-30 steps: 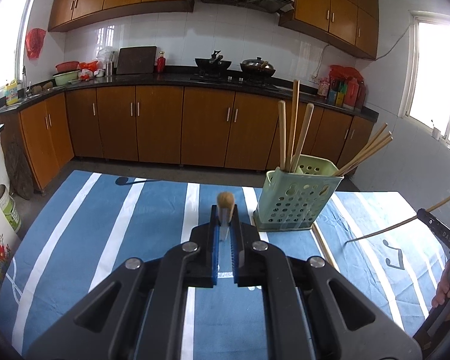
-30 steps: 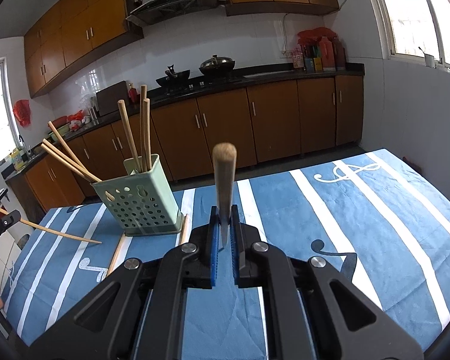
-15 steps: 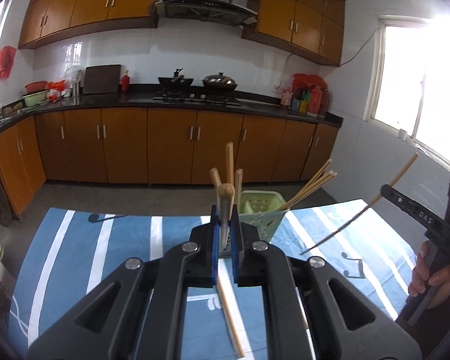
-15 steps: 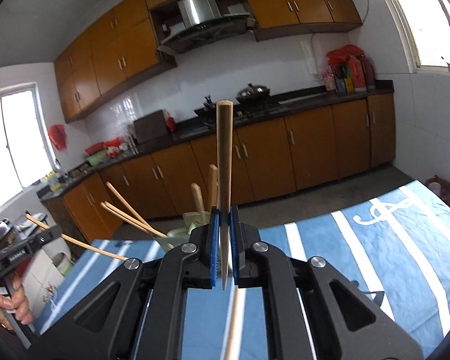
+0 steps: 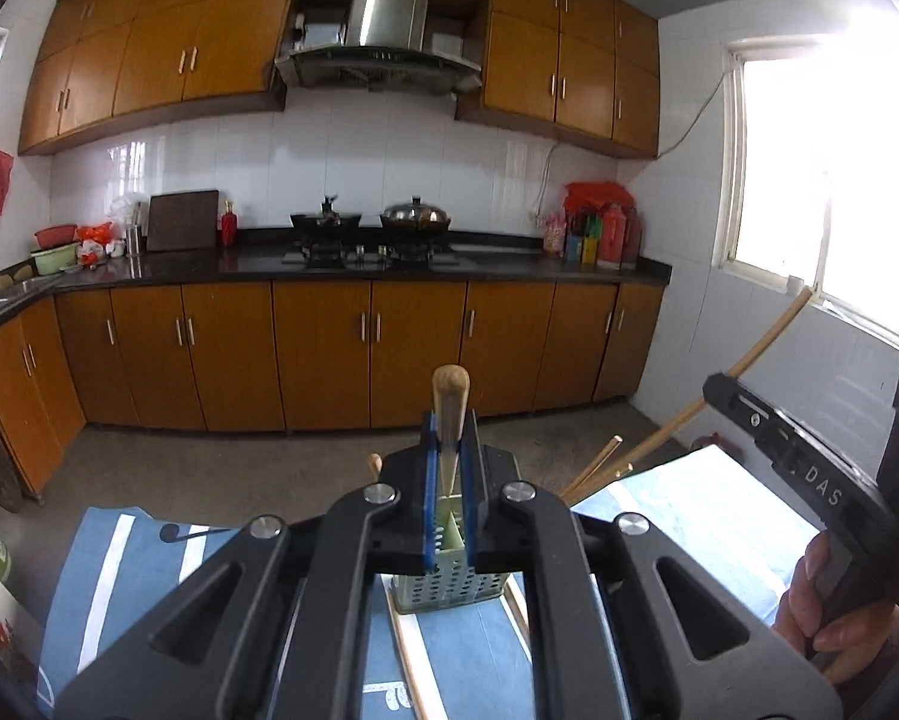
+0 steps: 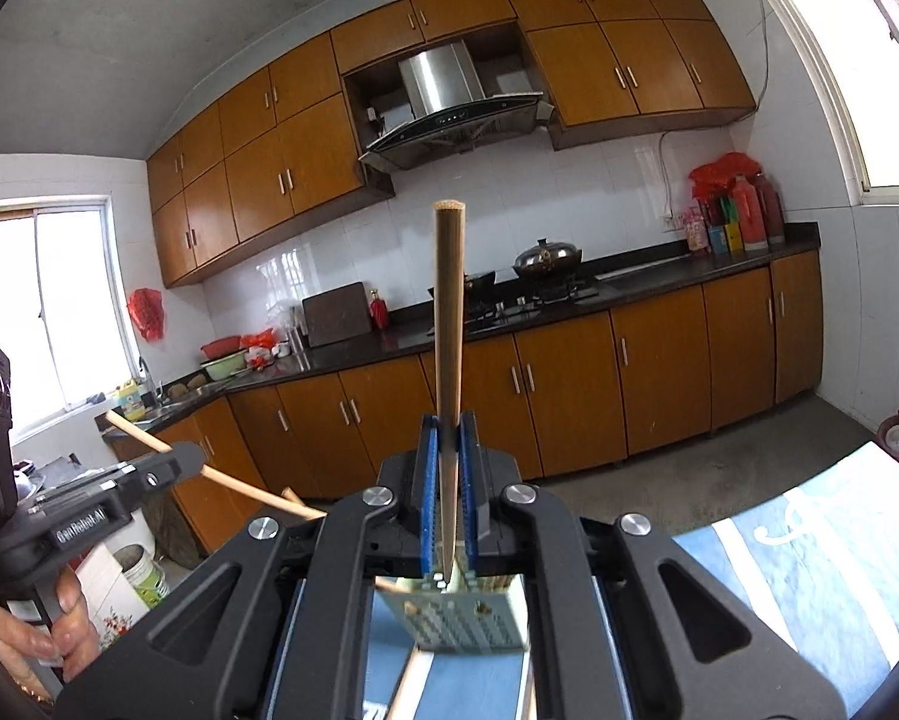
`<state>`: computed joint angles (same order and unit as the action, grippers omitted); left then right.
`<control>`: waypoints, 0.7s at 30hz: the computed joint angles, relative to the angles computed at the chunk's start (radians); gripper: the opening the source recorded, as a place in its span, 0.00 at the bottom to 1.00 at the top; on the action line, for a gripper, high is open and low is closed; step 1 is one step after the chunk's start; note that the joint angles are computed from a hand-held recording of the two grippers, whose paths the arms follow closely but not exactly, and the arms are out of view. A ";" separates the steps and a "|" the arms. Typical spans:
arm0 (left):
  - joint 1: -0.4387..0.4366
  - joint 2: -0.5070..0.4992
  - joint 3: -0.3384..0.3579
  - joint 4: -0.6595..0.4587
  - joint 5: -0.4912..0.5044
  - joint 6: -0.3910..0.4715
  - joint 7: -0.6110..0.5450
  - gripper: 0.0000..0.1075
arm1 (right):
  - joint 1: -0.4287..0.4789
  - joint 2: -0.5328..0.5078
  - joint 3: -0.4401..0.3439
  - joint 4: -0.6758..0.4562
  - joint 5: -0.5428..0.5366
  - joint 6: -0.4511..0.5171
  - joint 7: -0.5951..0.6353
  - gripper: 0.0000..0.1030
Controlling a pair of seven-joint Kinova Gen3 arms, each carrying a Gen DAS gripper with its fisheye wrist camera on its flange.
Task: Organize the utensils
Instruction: 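Carry both chopsticks over the green holder and lower them in, then open both tools to drop the chopsticks into the holder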
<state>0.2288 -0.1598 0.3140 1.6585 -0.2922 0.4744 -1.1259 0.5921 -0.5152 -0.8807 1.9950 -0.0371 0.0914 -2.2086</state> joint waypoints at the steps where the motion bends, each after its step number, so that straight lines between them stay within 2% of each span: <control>1: -0.012 0.020 0.021 -0.017 -0.025 0.018 0.021 0.07 | 0.036 0.004 -0.028 -0.007 -0.001 -0.002 -0.004 0.07; 11: 0.070 0.136 -0.061 -0.073 -0.019 0.061 -0.008 0.07 | 0.313 0.101 -0.300 -0.086 0.013 0.055 -0.012 0.07; 21: 0.106 0.200 -0.131 -0.066 0.046 0.039 -0.056 0.07 | 0.387 0.146 -0.390 -0.090 0.015 0.068 -0.004 0.08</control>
<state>0.3352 0.0400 0.1835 1.5923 -0.2465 0.5136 -1.1820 0.9794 -0.3691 -1.2710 1.9053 -0.0219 0.1597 -2.2128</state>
